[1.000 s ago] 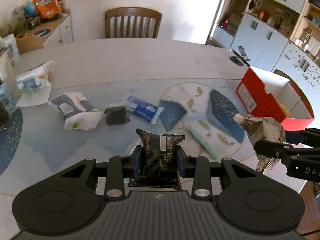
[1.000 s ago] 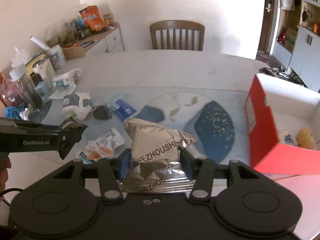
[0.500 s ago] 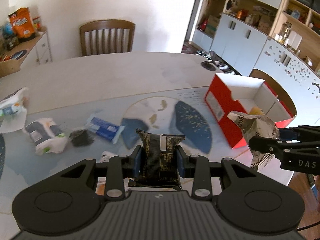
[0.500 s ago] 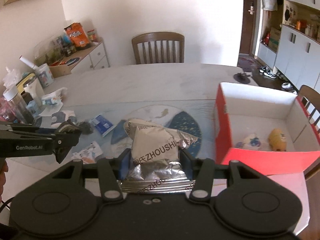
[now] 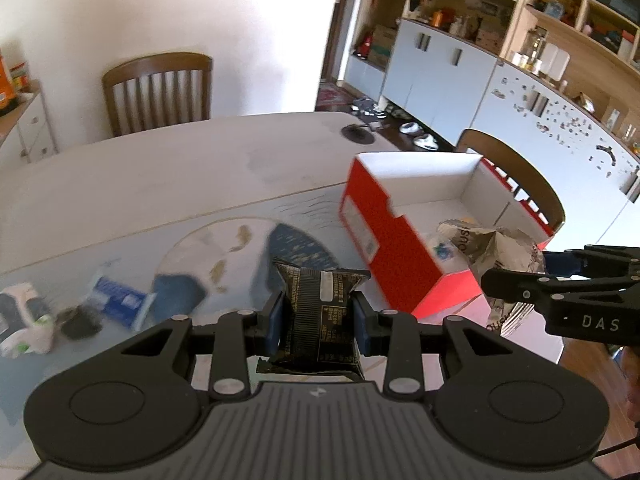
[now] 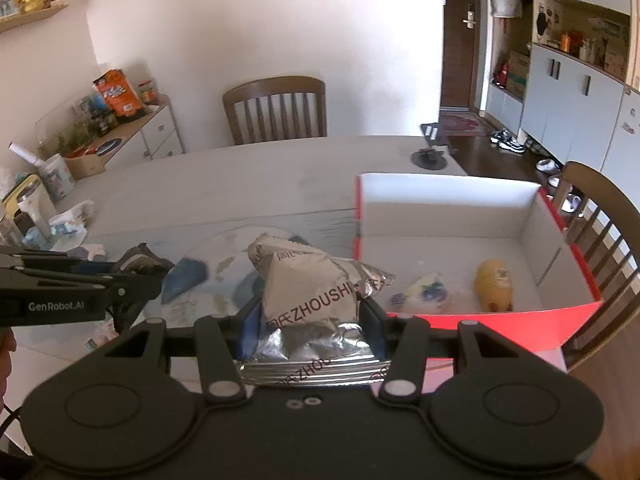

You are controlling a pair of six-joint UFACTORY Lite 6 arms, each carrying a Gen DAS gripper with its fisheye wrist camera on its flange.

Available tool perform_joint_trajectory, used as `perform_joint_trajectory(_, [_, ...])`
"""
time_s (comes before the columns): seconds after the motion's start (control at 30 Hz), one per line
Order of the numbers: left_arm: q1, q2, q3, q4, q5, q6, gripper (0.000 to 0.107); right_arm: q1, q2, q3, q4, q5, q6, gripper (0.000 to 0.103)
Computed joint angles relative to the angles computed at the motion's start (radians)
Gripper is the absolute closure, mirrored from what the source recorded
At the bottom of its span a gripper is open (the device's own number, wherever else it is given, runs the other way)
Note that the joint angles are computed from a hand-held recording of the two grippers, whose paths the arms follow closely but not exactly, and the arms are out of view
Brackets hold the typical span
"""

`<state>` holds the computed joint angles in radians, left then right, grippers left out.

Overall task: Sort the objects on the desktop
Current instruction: 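Carry the silver bag and black packet with both grippers over the red box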

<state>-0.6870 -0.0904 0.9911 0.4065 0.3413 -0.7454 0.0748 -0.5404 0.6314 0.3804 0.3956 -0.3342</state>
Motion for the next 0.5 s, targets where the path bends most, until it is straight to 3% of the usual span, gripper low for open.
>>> perform_joint_trajectory(0.2, [-0.077, 0.173, 0.178, 0.063, 0.013, -0.083, 0.073, -0.218, 0.043, 0.028, 0.259, 0.075, -0.374, 0.052])
perform_joint_trajectory(0.5, [-0.167, 0.427, 0.480, 0.079, 0.065, -0.115, 0.073, -0.453, 0.164, 0.105, 0.455, 0.166, -0.707, 0.052])
